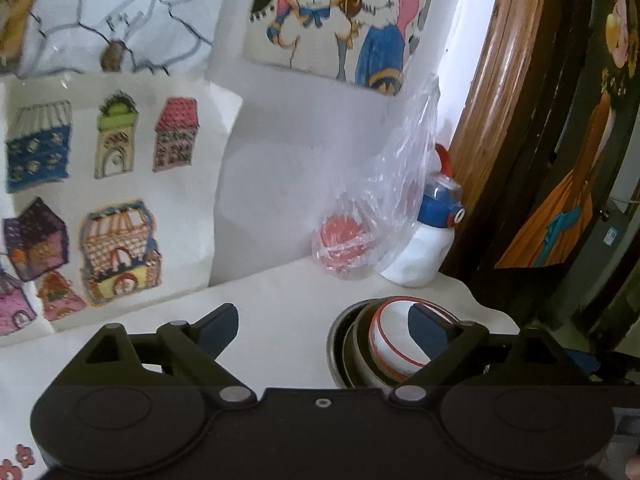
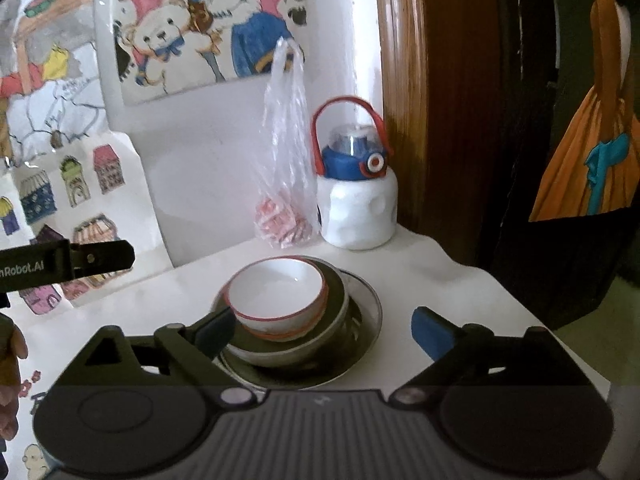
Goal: Organize plates and bowls
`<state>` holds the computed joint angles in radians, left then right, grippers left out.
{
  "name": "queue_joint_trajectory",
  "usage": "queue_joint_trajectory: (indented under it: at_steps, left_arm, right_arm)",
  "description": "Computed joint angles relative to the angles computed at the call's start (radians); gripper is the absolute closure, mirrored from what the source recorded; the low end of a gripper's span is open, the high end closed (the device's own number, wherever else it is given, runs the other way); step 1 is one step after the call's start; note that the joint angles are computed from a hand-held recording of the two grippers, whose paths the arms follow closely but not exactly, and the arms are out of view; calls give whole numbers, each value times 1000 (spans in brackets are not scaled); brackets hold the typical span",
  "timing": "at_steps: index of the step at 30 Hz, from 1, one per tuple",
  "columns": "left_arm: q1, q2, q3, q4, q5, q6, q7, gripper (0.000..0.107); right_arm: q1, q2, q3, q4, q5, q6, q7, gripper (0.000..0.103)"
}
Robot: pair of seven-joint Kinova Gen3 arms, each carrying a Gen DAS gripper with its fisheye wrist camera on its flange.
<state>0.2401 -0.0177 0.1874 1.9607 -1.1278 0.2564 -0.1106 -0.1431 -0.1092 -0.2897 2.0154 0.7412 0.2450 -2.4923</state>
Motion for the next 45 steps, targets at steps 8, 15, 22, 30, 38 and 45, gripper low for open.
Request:
queue_joint_trajectory:
  at_steps: [8, 15, 22, 30, 38, 45]
  left_arm:
    - [-69, -122, 49, 85, -26, -22, 35, 6]
    - [-140, -244, 91, 161, 23, -49, -21, 5]
    - [-142, -377, 59, 245, 125, -73, -154, 5]
    - [-127, -521, 8, 333, 218, -72, -284, 5]
    - [-107, -640, -30, 400, 310, -54, -408, 5]
    - [-104, -736, -38, 461, 391, -43, -502, 5]
  right_arm:
    - [138, -109, -173, 62, 129, -10, -206, 0]
    - [272, -216, -319, 113, 76, -44, -239, 0]
    - [323, -325, -399, 158, -34, -57, -215, 0]
    - [338, -434, -460, 187, -157, -50, -159, 0]
    - [346, -535, -508, 220, -282, -49, -100, 0]
    - [376, -632, -582, 241, -394, -33, -54, 0]
